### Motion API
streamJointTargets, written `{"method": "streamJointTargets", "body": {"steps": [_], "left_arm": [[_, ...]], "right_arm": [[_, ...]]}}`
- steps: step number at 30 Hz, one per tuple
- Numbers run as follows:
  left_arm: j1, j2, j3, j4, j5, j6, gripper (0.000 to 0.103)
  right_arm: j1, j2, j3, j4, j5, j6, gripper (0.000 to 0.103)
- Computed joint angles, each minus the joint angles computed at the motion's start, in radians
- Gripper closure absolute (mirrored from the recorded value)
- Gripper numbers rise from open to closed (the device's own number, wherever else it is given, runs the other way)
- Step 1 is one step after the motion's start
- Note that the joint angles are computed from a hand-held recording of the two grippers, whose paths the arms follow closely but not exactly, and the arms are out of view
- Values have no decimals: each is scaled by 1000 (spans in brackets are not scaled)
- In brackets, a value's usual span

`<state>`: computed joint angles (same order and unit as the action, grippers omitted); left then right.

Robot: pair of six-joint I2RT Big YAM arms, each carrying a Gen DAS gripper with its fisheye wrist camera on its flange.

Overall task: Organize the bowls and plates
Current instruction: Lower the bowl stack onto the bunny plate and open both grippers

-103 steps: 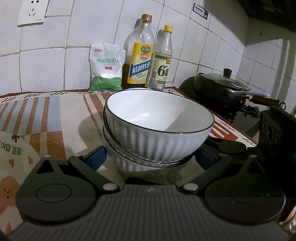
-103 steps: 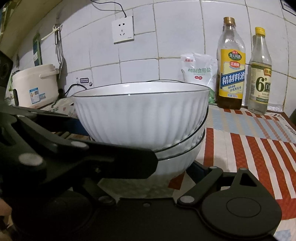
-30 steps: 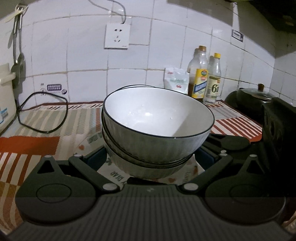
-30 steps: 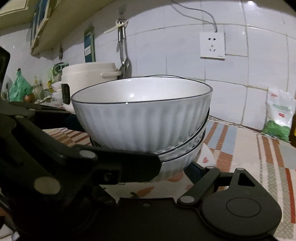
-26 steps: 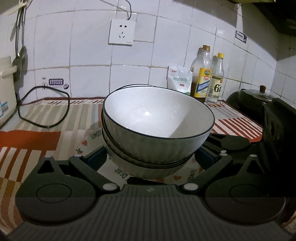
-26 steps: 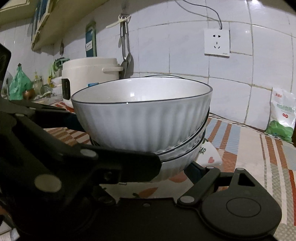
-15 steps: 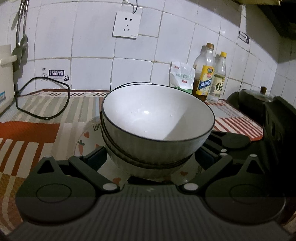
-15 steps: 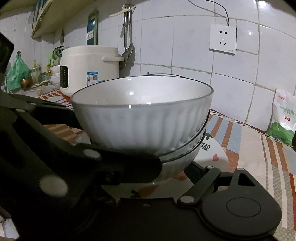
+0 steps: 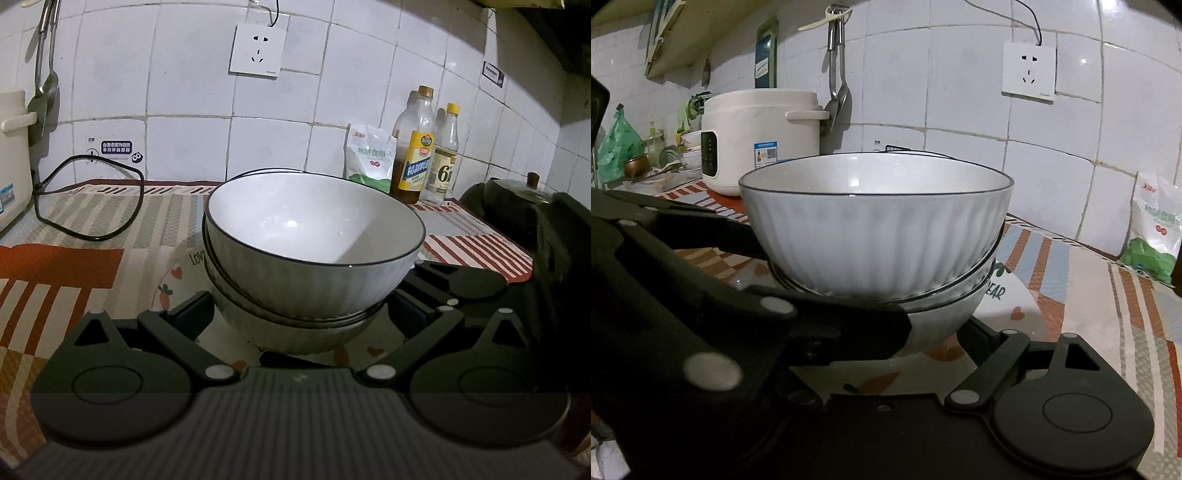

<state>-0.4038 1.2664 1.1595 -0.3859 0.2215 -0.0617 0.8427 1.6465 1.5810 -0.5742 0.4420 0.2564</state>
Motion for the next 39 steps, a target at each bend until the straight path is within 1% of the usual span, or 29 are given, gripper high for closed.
{"method": "streamJointTargets", "body": {"steps": [2, 4, 7, 10, 13, 15, 17, 19, 21, 22, 23, 25, 26, 28, 30, 33, 34, 35, 37, 39], "left_arm": [[3, 0, 1, -3, 4, 0, 2], [-2, -12, -8, 9, -11, 3, 2], [-15, -37, -25, 38, -44, 23, 2], [-16, -61, -26, 29, -47, 30, 2], [-5, -86, -32, 27, -29, 14, 2], [12, -99, -37, 39, -2, -7, 2], [27, -103, -38, 54, 23, -30, 2], [43, -101, -37, 72, 39, -59, 4], [47, -91, -26, 67, 26, -64, 7], [44, -84, -17, 55, 7, -56, 14], [41, -77, -11, 49, -11, -48, 22], [37, -67, -6, 47, -26, -45, 31], [37, -63, -4, 46, -27, -50, 34], [36, -61, -10, 61, -28, -53, 36], [31, -61, -16, 72, -37, -53, 36], [30, -61, -14, 65, -34, -55, 36], [32, -62, -11, 58, -32, -55, 34], [31, -65, -10, 53, -31, -55, 29], [30, -73, -13, 49, -35, -53, 22], [27, -81, -13, 39, -44, -48, 19]], "right_arm": [[19, -5, -12, 17, 71, -61, 7], [26, -16, -22, 21, 83, -80, 7], [34, -32, -36, 26, 98, -81, 7], [41, -52, -59, 50, 119, -76, 7], [43, -73, -81, 83, 120, -72, 7], [41, -81, -92, 114, 117, -83, 7], [37, -78, -88, 120, 105, -95, 7], [33, -74, -91, 148, 90, -124, 7], [30, -66, -90, 169, 85, -155, 4], [26, -64, -91, 181, 77, -164, 2], [23, -63, -95, 193, 67, -167, 1], [19, -67, -113, 225, 55, -175, 1], [18, -69, -120, 238, 53, -175, 1], [18, -73, -133, 258, 50, -173, 0], [16, -75, -143, 270, 47, -163, 1], [19, -71, -133, 244, 64, -133, 1], [25, -72, -134, 239, 83, -128, 1], [32, -76, -135, 231, 98, -121, 1], [44, -89, -143, 226, 111, -103, 1], [55, -99, -138, 195, 130, -61, 1]]}}
